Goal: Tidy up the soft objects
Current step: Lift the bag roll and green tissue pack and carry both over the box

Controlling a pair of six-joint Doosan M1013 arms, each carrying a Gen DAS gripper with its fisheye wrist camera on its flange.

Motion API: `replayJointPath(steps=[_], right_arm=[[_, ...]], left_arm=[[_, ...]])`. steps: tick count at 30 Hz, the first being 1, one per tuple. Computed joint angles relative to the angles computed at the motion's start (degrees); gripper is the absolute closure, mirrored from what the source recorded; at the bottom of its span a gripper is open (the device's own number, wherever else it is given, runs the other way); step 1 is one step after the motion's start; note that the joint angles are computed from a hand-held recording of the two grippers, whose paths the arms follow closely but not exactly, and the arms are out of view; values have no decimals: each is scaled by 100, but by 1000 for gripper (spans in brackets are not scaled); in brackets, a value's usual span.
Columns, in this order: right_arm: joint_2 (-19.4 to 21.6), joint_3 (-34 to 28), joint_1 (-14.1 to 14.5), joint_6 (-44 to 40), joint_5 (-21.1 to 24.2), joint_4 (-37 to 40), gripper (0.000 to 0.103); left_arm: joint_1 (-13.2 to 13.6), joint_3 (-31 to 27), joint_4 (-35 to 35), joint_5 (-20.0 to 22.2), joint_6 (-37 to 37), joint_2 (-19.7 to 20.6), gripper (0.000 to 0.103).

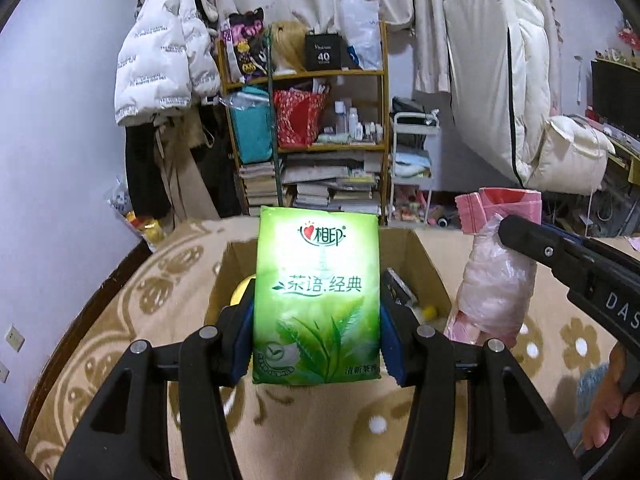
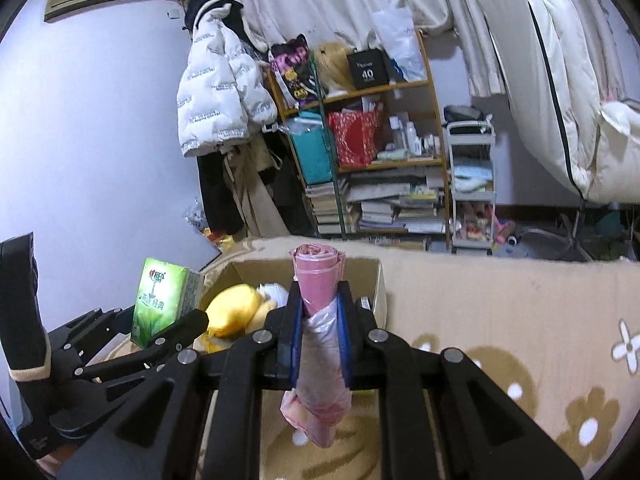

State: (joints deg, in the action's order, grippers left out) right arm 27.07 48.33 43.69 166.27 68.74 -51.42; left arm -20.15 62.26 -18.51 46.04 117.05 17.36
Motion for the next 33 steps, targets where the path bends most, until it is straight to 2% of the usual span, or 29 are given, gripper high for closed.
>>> replayJointPath(steps=[7,18,25,28,33], right_arm=[[124,-200,-148,-316,-152,-46,87],[240,-288,-396,-782,-531,190,87],[210,-152,-521,-695,-597,395,87],[183,-70,-566,-629,-658,496,87],[129,64,-617,-522,-823,567,87]], left_arm=[[-55,-256,99,-152,20,211,52],[-87,-426,8,10,58,450,52],[-135,-502,98,103,42,585,52],[-151,-443,188,-71,80,600,52],[-110,-540,25,99,94,677,52]])
